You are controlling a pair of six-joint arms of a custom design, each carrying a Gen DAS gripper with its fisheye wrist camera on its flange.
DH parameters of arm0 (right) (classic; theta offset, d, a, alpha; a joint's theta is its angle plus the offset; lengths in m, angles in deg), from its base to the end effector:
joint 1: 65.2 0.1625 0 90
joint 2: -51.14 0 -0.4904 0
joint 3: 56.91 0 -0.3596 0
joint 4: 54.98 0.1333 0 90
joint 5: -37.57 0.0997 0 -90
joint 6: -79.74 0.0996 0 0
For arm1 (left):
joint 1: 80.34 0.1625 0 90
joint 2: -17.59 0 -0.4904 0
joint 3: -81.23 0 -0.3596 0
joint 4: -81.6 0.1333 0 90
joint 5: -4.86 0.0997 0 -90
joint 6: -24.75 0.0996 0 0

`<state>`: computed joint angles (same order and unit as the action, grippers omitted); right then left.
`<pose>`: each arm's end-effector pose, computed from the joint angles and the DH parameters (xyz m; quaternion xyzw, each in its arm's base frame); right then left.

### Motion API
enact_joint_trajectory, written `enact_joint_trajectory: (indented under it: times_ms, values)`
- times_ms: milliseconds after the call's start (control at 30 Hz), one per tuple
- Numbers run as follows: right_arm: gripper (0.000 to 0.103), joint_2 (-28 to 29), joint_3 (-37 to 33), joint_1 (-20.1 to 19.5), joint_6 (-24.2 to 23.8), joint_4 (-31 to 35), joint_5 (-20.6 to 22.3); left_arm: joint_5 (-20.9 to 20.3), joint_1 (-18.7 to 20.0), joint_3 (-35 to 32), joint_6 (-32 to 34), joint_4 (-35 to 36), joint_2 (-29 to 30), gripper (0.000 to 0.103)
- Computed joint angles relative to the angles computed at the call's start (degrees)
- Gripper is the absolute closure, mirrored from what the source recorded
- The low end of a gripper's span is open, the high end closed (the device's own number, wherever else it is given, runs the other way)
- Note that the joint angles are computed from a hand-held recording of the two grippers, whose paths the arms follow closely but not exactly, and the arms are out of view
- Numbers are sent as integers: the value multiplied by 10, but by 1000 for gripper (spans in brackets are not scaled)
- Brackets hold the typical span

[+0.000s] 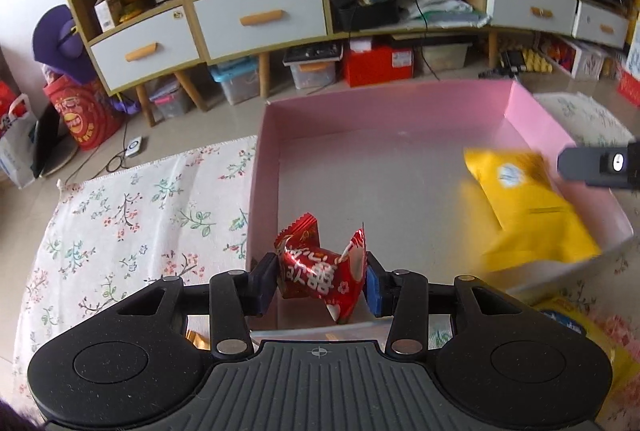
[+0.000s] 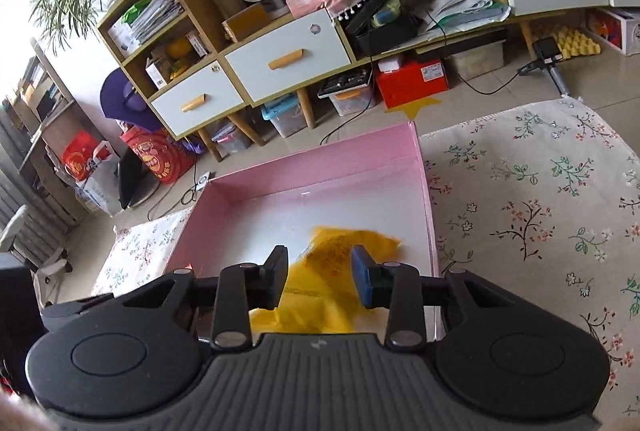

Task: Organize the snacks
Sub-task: 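Open the left tool over the box while the right tool releases the yellow bag inside, then move both open tools back to the snack pile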

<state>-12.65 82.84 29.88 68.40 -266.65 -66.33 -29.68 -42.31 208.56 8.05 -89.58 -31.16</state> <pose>0.1481 -0.4312 0.2575 0.0841 -0.9121 0.3789 0.1324 -0.2586 -0.4756 0.1268 0.2580 0.8465 -0.2790 0.3728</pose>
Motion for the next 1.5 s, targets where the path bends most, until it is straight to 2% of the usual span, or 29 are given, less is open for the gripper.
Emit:
enact_joint_trajectory:
  times_ms: [67,133,200,267,333,433,533,733,1000,1233,1400,1500]
  values:
    - [69,-5,2,-4,14,0,7,-7,-1,-1,-19,17,-6,58]
    - [57,-14,5,-7,28,5,11,-26,2,-2,-27,16,-12,55]
    - [47,-21,9,-7,36,4,11,-22,-4,8,-32,6,-14,51]
    - [40,-28,14,-5,39,8,7,-9,-14,16,-33,-3,-14,36]
    - [30,-33,18,0,36,8,0,-10,-24,24,-35,-8,-20,31]
    - [21,-41,20,12,35,21,-20,-6,-39,38,-55,-3,-34,16]
    - [14,-55,23,18,36,44,-23,-9,-53,51,-85,24,-50,14]
    - [6,-90,36,41,32,88,-47,-6,-83,81,-176,111,-86,8]
    - [2,-96,53,82,15,107,-114,-12,-113,101,-294,266,-145,5]
    - [0,-95,76,92,-12,92,-142,-29,-114,135,-329,308,-206,4]
    - [0,-92,83,83,-35,85,-153,-25,-103,165,-317,295,-256,4]
    - [0,-78,91,71,-71,48,-153,-38,-89,182,-302,263,-283,4]
